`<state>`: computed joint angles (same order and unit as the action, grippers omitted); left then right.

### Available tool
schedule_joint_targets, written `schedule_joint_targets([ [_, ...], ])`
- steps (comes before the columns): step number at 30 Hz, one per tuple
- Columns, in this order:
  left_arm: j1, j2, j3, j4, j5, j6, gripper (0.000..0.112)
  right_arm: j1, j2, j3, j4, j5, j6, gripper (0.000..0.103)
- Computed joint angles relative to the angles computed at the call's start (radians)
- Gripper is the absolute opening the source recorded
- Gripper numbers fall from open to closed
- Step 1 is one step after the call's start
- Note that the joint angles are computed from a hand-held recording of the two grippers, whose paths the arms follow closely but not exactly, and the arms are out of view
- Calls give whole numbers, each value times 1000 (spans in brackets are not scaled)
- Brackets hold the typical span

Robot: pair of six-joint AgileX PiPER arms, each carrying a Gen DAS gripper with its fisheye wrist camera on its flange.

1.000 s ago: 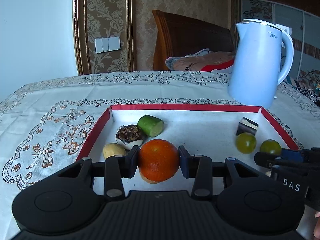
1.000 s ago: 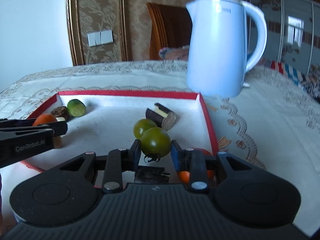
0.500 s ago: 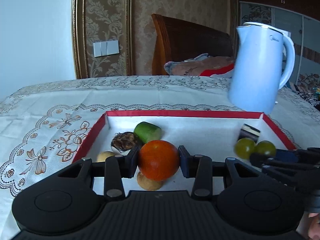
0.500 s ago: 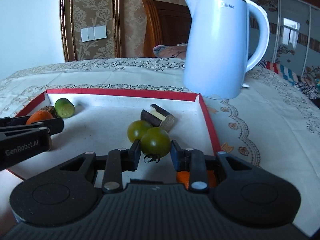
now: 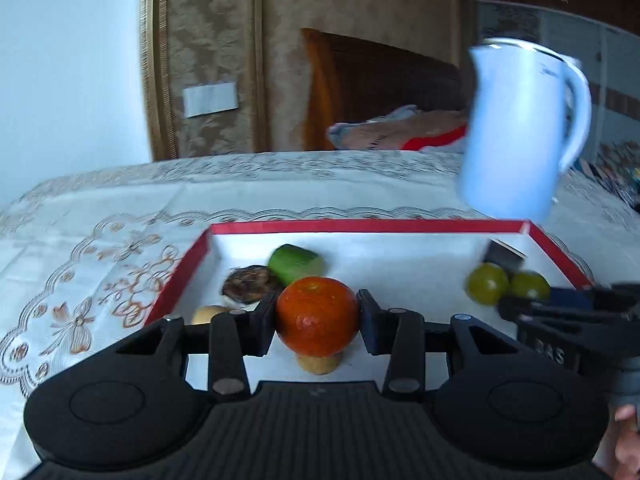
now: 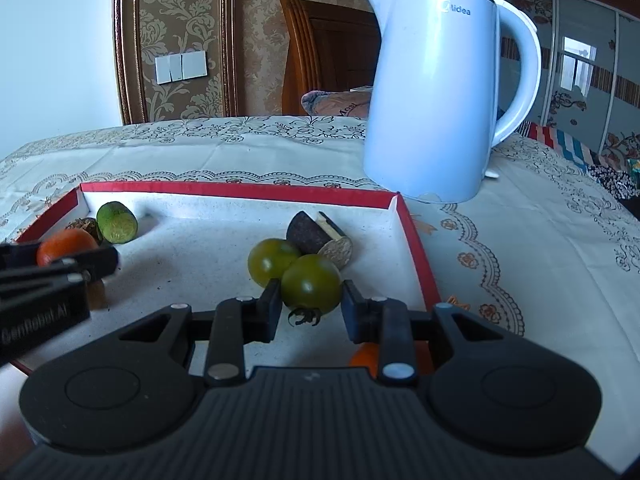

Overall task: Organize fruits
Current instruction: 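Carry the green tomato with the right tool while the left tool carries the orange into the tray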

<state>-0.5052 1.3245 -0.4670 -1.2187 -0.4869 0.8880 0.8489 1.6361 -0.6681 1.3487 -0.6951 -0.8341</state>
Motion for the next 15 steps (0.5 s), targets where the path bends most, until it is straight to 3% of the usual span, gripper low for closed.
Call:
schedule_joint_targets([
  [3, 51, -5, -4, 15, 47, -15, 41, 1, 8, -6, -3, 0, -1, 30],
  [6, 90, -44, 17, 125, 130, -94, 41, -11, -4, 7, -46, 25, 39, 30],
  [9, 5, -21, 32, 68, 19, -32, 41, -9, -6, 12, -46, 25, 39, 30],
  [15, 27, -34, 38, 69, 37, -59, 41, -6, -4, 13, -50, 19, 50, 30],
])
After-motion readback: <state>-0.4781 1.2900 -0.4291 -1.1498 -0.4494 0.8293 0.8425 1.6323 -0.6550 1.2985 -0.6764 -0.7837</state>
